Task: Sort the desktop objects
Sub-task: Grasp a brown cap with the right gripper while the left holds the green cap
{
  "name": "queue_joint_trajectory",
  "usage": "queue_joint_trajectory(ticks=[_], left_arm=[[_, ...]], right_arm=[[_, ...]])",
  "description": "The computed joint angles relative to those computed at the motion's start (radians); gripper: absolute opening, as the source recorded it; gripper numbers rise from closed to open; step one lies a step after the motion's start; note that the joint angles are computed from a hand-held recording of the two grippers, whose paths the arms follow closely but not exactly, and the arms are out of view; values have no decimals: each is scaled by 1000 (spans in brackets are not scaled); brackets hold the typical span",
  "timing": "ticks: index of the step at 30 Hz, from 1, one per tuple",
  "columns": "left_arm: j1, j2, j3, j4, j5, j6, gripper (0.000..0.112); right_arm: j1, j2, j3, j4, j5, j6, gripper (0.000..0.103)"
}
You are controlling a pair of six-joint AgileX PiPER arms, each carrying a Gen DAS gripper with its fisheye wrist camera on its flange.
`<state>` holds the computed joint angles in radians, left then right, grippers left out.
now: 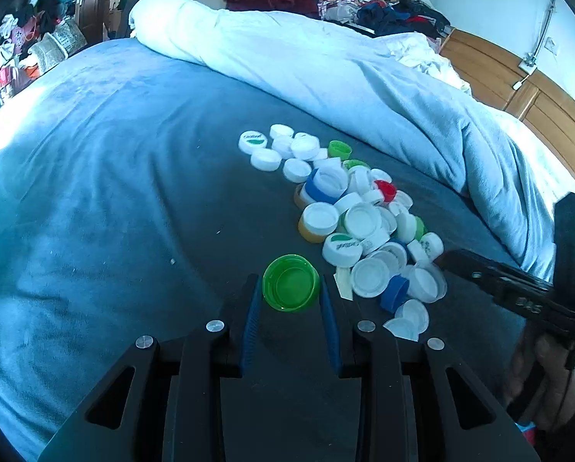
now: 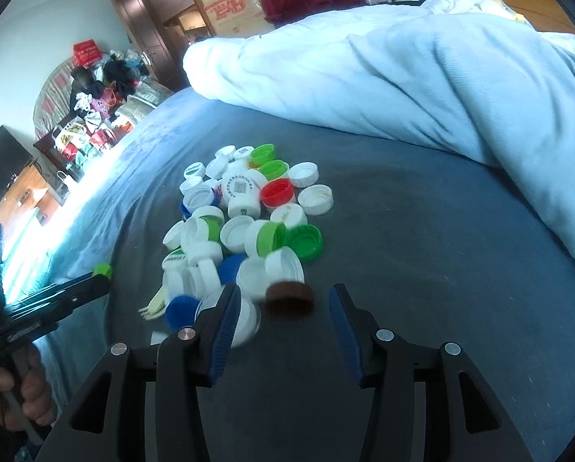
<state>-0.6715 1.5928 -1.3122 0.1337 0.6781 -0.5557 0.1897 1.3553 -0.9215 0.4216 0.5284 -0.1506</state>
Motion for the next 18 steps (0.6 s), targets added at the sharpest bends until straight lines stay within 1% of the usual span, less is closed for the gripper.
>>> queue_joint_trajectory(ticks=[2,3,4,5,7,11,14,15,18], left_arm=[[-7,10,-18,3,9,2,26],[-8,11,-23,5,14,-2,26],[-9,11,-26,4,19,-2,26],[-10,9,-28,2,24,-2,26],[-17,2,-34,15,40,-12,25],[-47,-40,-47,62,71,-44,25],[-65,-89,-59,90,99,-64,25],[-74,-107,-69,111,120,-74,25],[-98,-165,-91,165,174,-104,25]], right_arm=[[27,29,-12,-93,-11,79,52],[29,35,-12,-107,-12,95,51],[26,36,-7,-107,-15,97,39],[31,37,-8,-141,-10,127,34],[28,7,11,-140,-12,131,33],[67,-104,17,-239,14,252,33],[140,-193,-18,-389,62,415,33],[174,-218,-39,-442,86,476,33],[277,-251,-109,-578,151,633,34]])
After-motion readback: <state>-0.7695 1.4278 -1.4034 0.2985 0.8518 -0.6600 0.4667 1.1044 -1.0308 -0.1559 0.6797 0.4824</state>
